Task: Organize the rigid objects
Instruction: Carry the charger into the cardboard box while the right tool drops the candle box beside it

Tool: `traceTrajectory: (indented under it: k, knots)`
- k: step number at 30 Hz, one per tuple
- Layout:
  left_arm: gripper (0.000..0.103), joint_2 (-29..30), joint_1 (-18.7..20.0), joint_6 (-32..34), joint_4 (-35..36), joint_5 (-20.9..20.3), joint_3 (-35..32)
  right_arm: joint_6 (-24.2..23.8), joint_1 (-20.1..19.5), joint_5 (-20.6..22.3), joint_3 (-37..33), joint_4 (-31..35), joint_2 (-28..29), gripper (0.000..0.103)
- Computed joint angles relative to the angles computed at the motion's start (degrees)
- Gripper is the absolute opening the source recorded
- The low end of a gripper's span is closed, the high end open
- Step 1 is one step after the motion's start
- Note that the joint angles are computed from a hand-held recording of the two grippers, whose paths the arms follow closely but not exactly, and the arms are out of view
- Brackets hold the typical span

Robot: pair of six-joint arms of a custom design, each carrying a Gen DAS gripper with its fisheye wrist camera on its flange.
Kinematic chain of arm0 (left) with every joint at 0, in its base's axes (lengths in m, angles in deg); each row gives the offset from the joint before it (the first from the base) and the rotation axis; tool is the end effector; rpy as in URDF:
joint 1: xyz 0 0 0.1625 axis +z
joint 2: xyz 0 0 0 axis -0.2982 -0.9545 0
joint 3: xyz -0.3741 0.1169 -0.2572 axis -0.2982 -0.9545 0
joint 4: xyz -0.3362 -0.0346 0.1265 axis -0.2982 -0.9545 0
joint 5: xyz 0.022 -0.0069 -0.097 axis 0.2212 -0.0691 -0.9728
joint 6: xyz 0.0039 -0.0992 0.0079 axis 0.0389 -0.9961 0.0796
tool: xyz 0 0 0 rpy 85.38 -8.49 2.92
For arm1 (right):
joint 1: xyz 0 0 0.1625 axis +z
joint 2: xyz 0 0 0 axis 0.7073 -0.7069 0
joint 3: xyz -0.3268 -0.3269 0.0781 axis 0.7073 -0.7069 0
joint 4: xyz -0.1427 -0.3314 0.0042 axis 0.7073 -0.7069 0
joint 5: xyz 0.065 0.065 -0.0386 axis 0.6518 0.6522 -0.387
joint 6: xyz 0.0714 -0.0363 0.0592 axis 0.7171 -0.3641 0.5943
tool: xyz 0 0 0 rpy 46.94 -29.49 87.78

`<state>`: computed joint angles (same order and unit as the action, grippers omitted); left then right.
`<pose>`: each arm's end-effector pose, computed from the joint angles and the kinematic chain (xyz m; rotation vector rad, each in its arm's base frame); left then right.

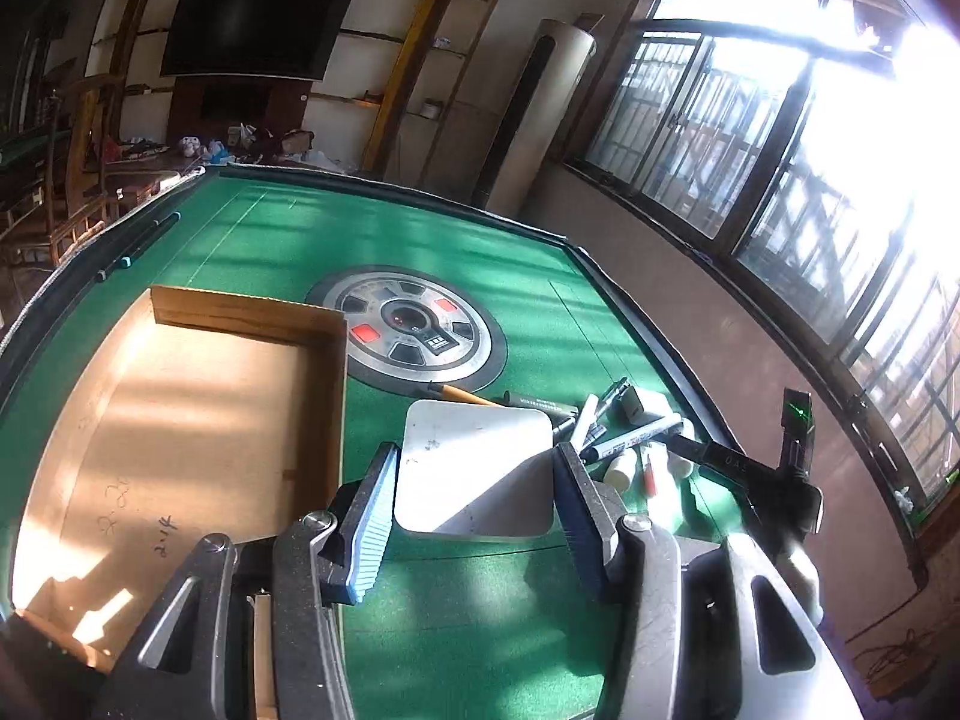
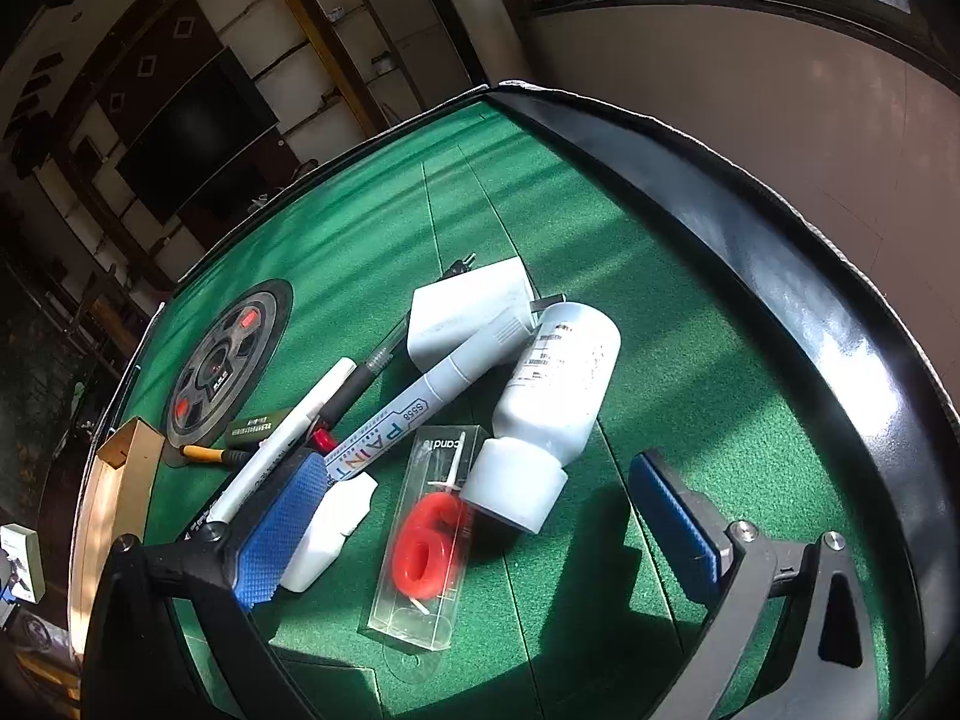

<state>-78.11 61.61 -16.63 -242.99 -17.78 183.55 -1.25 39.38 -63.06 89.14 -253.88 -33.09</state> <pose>-0.2020 -0.4927 0.1654 0.1672 2.4128 -1.2555 0.0442 -0.6817 0.1957 0.3243 -2.5949 0.8535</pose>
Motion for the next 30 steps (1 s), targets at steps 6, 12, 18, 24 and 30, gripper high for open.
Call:
traceTrajectory:
  k: [6,12,18,24,30]
  knots:
    - [0.053,-0.86,-0.98,1.55,-4.75,3.44,4.07,-5.47,2.51,-5.74,3.37,0.93,-2.36,0.077]
    - [0.053,-1.21,-1.03,-0.93,-5.87,4.60,6.17,-7.20,5.07,-14.86,0.01,3.23,3.08,0.043]
    - [0.053,-3.26,-2.01,-3.22,-4.10,7.08,8.43,-8.85,5.87,-18.10,-1.57,-0.71,5.39,0.027]
    - [0.053,-6.57,-0.45,-2.57,2.01,6.79,6.90,-2.96,4.41,-5.81,6.54,4.57,-5.11,0.027]
    - [0.053,-8.32,7.70,0.13,10.18,1.00,-1.10,0.53,8.18,6.99,3.23,19.20,-5.55,0.027]
